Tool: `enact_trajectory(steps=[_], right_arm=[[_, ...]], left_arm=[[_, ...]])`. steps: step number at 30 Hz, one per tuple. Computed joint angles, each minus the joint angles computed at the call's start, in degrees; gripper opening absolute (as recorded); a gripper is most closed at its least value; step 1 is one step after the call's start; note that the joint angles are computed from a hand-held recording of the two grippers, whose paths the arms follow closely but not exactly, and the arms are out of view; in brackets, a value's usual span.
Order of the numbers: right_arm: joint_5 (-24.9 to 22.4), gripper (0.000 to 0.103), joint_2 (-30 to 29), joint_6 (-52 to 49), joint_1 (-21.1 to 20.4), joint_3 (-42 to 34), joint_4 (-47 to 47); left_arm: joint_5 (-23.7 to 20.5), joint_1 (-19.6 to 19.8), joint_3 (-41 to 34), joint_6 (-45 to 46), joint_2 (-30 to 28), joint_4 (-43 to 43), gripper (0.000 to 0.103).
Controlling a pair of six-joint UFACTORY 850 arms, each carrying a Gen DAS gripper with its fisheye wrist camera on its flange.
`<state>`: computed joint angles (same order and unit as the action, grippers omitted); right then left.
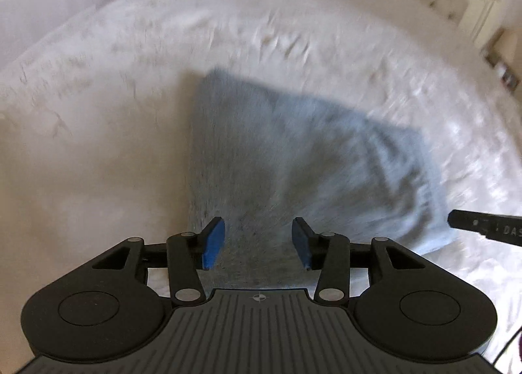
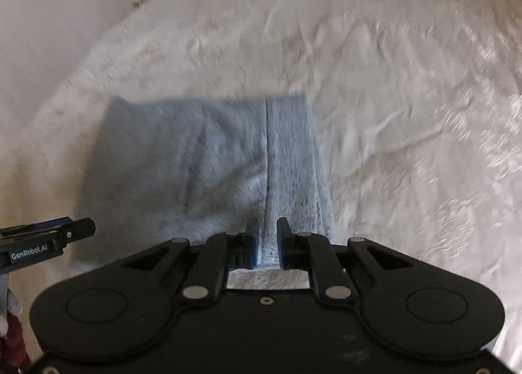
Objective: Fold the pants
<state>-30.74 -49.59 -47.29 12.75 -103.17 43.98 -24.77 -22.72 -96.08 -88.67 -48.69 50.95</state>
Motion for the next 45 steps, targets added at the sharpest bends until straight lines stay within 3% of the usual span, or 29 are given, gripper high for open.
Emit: enact_trajectory(steps=[4,6,8,9,12,13,17,19,24,26,31,45], right_arm=[[0.64,0.018,6.07,-8.48,-1.47,5.73,9.10],[0.65,0.027,9.76,-13.36,-2.14,9.79,13.95],[0.85,0.047,13.70,-17.37,-2.64,13.69,17.35],[0.99,0.049,14.98,-18.05,-2.61,14.66,17.97],[-0.38,0.061,19.26,-20.11,-3.53,18.43,19.83],[-0.93,0.069,20.40,-18.98,-3.77,19.25,18.78],[-3.67,0.077,23.87,-18.40,-4.99,22.31,17.98],[-4.64,0.086,25.06,-18.53,-5.49,23.52,17.67],[-1.85,0.090,30.02,-25.80,-6.58,29.43,23.13],[0.20,0.102,32.26,-29.12,-6.81,31.86,25.85],[2.22,0.103,36.08,-34.44,-7.92,35.65,31.16],[-0.91,0.103,39.03,-27.24,-10.07,37.54,21.89]], left_arm=[[0.56,-1.87,3.22,-8.75,4.22,7.74,0.050],[-1.57,-3.32,3.23,-14.80,5.15,12.90,0.050],[-6.55,-5.27,2.21,-16.29,5.74,14.84,0.050],[-8.70,-6.11,1.57,-16.39,5.94,15.25,0.053],[-14.53,-8.29,-0.76,-15.43,6.22,13.90,0.068],[-16.36,-8.96,-1.35,-15.42,6.26,13.72,0.069],[-23.14,-11.83,-2.99,-17.50,6.01,15.91,0.069],[-25.04,-12.81,-3.45,-18.65,5.85,16.51,0.070],[-27.23,-14.21,-5.27,-15.22,5.79,10.30,0.070],[-27.45,-14.40,-6.40,-12.16,5.33,6.57,0.070],[-28.87,-15.72,-8.51,-5.54,4.22,0.60,0.070],[-32.11,-18.36,-10.08,-3.36,3.11,-7.65,0.070]])
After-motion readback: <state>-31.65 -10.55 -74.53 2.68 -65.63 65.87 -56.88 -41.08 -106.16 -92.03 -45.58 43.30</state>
